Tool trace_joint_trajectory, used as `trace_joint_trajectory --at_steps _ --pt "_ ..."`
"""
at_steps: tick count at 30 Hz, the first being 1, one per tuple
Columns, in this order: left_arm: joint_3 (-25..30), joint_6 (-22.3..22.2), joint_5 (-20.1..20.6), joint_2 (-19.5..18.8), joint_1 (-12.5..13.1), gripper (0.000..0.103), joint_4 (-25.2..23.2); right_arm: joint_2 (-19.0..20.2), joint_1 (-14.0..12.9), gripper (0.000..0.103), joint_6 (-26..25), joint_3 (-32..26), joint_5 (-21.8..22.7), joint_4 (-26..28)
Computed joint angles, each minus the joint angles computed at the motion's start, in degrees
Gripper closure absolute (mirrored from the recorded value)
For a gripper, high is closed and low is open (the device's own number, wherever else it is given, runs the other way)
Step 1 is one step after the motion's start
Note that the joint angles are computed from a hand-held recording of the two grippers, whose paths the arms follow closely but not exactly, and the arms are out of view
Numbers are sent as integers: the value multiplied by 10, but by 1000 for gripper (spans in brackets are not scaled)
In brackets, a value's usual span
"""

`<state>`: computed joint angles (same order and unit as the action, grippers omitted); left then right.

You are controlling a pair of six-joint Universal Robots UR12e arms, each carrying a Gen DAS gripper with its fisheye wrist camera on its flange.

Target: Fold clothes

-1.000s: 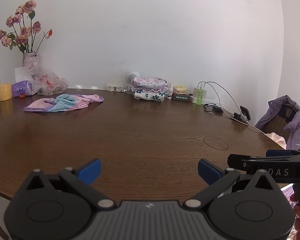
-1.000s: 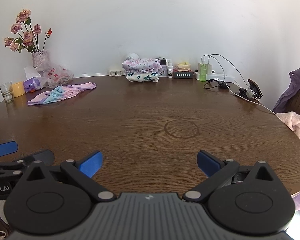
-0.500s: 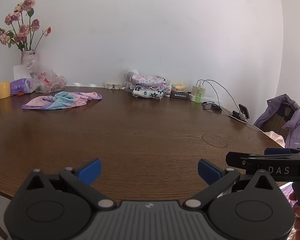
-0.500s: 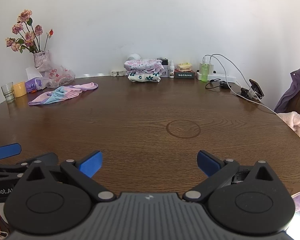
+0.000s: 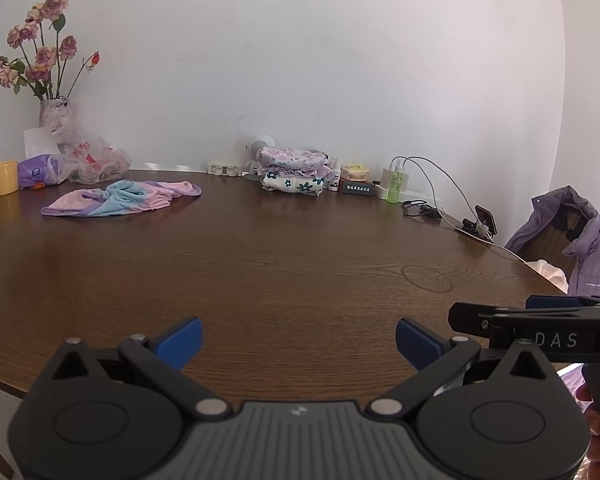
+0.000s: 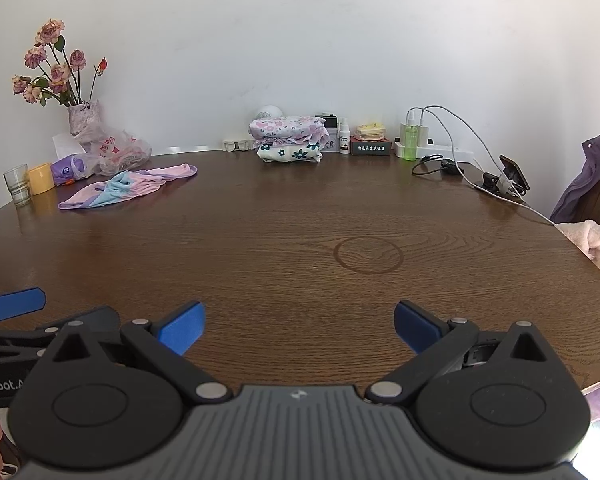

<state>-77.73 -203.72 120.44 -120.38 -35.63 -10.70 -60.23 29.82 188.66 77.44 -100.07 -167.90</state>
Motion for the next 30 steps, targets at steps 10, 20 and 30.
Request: trace_joint_trajectory --at_steps 10,20,30 --pt "1 0 -1 -1 0 0 0 0 1 0 1 -1 2 2" --pt "0 1 -1 0 -1 0 2 -2 0 0 1 2 2 0" --pt "1 2 7 -1 -3 0 1 -2 0 0 0 2 4 2"
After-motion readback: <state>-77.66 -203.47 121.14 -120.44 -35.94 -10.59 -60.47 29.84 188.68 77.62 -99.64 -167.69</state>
